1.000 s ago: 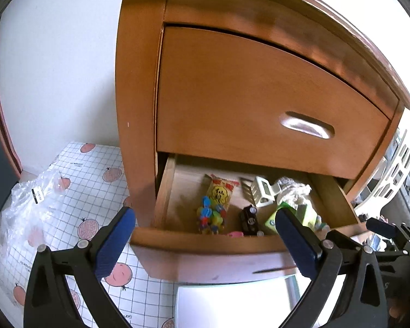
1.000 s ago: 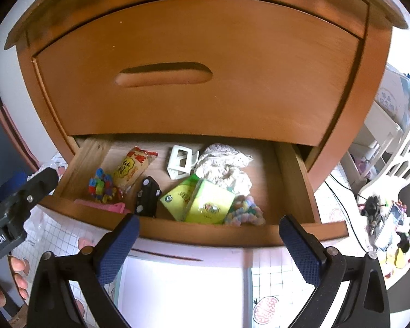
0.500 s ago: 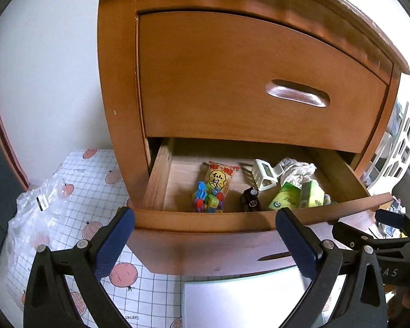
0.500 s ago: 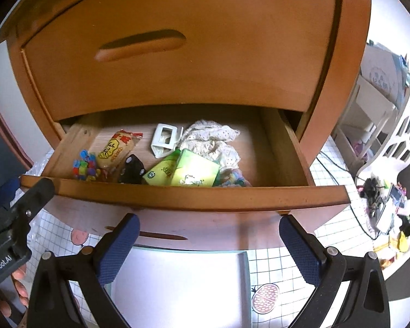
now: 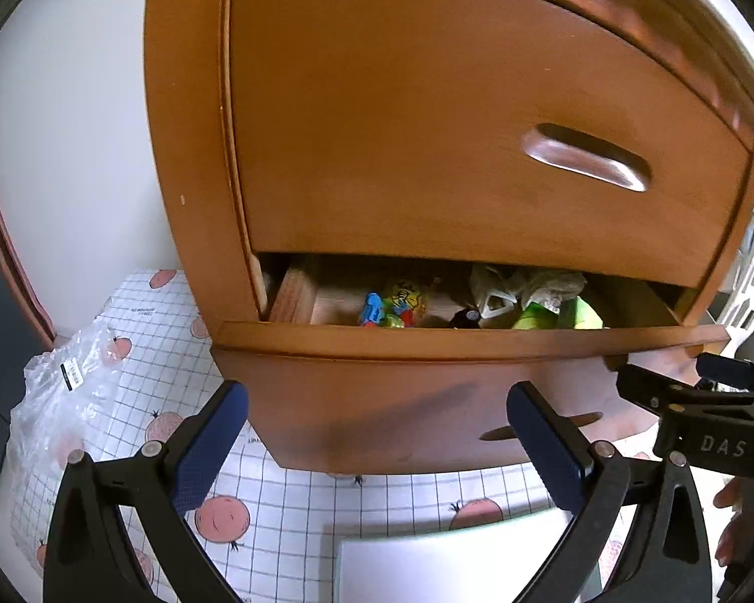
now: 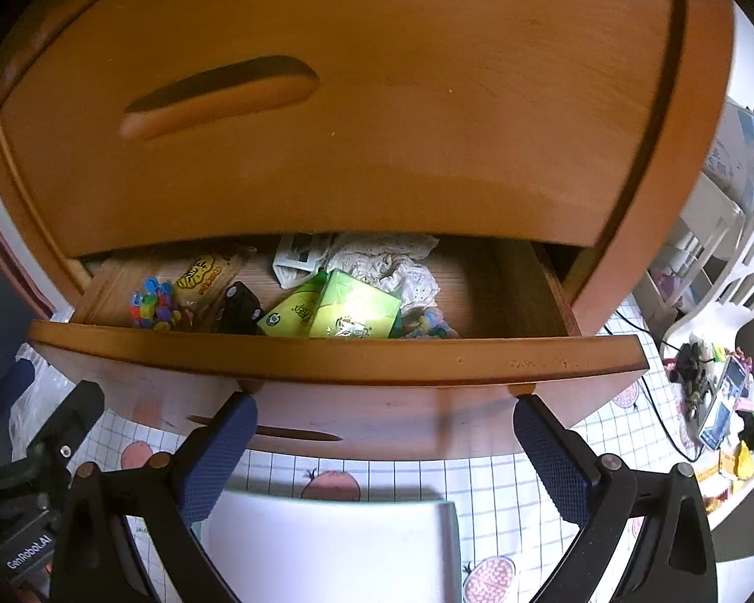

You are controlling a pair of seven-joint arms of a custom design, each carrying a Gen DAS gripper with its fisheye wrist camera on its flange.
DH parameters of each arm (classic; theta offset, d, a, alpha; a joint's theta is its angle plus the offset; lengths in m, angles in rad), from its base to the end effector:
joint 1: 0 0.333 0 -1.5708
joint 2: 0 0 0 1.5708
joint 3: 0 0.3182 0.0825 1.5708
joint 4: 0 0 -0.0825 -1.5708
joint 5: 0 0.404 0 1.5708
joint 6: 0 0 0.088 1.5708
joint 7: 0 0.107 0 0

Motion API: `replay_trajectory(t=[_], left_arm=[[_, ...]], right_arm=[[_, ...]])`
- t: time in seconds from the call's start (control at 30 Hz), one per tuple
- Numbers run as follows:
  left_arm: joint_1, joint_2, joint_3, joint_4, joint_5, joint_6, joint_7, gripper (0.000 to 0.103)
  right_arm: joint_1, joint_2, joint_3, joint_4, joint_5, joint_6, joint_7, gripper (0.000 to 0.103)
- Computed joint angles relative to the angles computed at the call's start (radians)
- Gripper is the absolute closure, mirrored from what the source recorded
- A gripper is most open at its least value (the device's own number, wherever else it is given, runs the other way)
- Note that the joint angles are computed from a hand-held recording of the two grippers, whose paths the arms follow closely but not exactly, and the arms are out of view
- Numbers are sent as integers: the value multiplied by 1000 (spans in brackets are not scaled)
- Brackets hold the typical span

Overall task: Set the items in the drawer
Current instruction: 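Push the drawer front closed with both tools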

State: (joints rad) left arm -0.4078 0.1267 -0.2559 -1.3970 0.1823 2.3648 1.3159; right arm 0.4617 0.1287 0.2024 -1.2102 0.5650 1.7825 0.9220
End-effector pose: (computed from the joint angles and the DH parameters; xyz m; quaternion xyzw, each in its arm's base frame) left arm 0.5288 -0.3927 0.7365 -0.4778 0.7743 -0.3646 0.1979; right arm 0.4659 0.4077 0.7679 -0.9251 0.1203 0.0578 0.3555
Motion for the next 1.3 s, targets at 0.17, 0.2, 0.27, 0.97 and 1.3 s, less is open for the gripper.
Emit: replay_trajectory(t=[0.17, 0.2, 0.27, 0.97, 1.3], left_arm=[[-22, 70, 10, 90, 36, -24, -31, 1], [-28, 83, 12, 108, 41, -32, -34, 0], [-39, 109, 16, 141, 43, -42, -32, 0], [-113, 244, 67, 336, 72, -138, -61, 0], [-78, 120, 36, 143, 28, -90, -67, 0]], right_arm=[[11, 26, 9, 33, -16, 0, 16, 0], [10, 21, 9, 25, -18, 4, 12, 0], [13, 18, 10, 19, -24, 12, 9, 0], [7, -24, -2, -39, -17, 28, -19, 0], [-37, -145, -52, -208, 69, -16, -110, 0]])
